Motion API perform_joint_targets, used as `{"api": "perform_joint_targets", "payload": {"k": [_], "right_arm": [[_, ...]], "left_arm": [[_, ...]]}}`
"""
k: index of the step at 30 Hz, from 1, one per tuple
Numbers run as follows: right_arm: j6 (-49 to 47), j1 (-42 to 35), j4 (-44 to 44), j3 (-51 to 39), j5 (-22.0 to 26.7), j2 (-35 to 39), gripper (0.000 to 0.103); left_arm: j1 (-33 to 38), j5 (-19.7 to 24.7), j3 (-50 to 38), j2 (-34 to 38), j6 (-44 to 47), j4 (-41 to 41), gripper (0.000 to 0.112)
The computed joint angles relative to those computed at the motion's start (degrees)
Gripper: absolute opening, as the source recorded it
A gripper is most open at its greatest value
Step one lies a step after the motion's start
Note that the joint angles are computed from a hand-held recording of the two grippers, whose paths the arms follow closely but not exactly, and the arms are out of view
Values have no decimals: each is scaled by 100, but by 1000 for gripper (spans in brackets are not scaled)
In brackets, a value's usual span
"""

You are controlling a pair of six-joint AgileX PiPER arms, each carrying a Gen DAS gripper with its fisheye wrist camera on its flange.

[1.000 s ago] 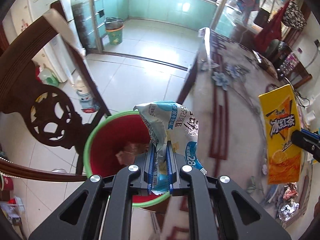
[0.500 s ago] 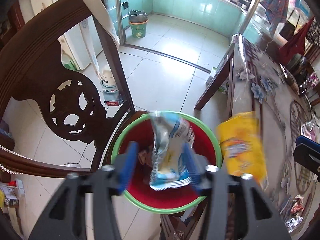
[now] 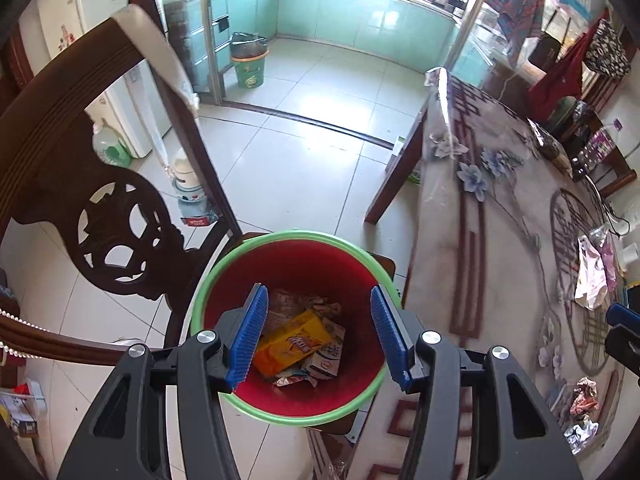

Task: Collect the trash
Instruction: 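Open both tools to drop the wrapper and carton into the bucket, then grasp crumpled white paper with the left tool while the right tool grasps crumpled brown paper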

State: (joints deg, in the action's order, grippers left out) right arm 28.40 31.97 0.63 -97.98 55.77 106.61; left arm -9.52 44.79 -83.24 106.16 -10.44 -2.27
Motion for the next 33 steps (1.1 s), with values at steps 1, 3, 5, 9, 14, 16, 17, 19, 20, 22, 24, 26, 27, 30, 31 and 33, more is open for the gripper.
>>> {"api": "perform_joint_targets", "payload": {"k": [1, 3, 5, 9, 14, 16, 17, 19, 20, 22, 24, 26, 27, 30, 31, 33], "right_arm": [[92, -40, -74, 318, -57, -227, 57], [216, -163, -188, 892, -121, -644, 57], [329, -373, -346, 1531, -80, -1145, 57], [368, -989, -528, 2605, 125, -2088, 57], [-168, -2115, -320, 3838, 309, -2902, 59], [-663, -2691, -21, 4323, 222, -3032, 60], [-963, -2938, 191, 4521, 177, -3055, 60], [-1618, -3390, 634, 4831, 82, -2935, 60], [-1904, -3548, 810, 4962, 17, -2872, 60], [-2431, -3777, 1104, 5172, -112, -2707, 58], [-3132, -4044, 1522, 5372, -322, -2617, 40], [-3490, -4231, 1695, 5365, -425, -2507, 30], [-3690, -4349, 1822, 5319, -395, -2459, 23], [-3975, -4514, 1820, 5091, -389, -2480, 16], [-3976, -4539, 1737, 5001, -425, -2490, 15], [-4220, -4822, 1828, 4852, -408, -2531, 15]], "left_arm": [[-92, 22, -33, 9, -21, 25, 50], [-258, 76, -95, 30, -70, 49, 50], [-420, 117, -150, 43, -106, 52, 50], [-930, 167, -224, 45, -342, 202, 50], [-1697, 278, -359, 86, -1003, 398, 50], [-2047, 347, -416, 85, -1353, 540, 50], [-2222, 379, -439, 83, -1489, 590, 50], [-2627, 469, -523, 120, -1754, 694, 51], [-2793, 490, -538, 136, -1845, 715, 52], [-3127, 551, -631, 210, -1993, 669, 52], [-3428, 595, -714, 279, -2125, 594, 52], [-3708, 631, -811, 348, -2155, 439, 52], [-3838, 634, -854, 387, -2127, 343, 52], [-4208, 676, -1051, 566, -1865, -66, 54], [-4340, 685, -1124, 646, -1735, -222, 54], [-4578, 750, -1335, 856, -1490, -485, 54]]}}
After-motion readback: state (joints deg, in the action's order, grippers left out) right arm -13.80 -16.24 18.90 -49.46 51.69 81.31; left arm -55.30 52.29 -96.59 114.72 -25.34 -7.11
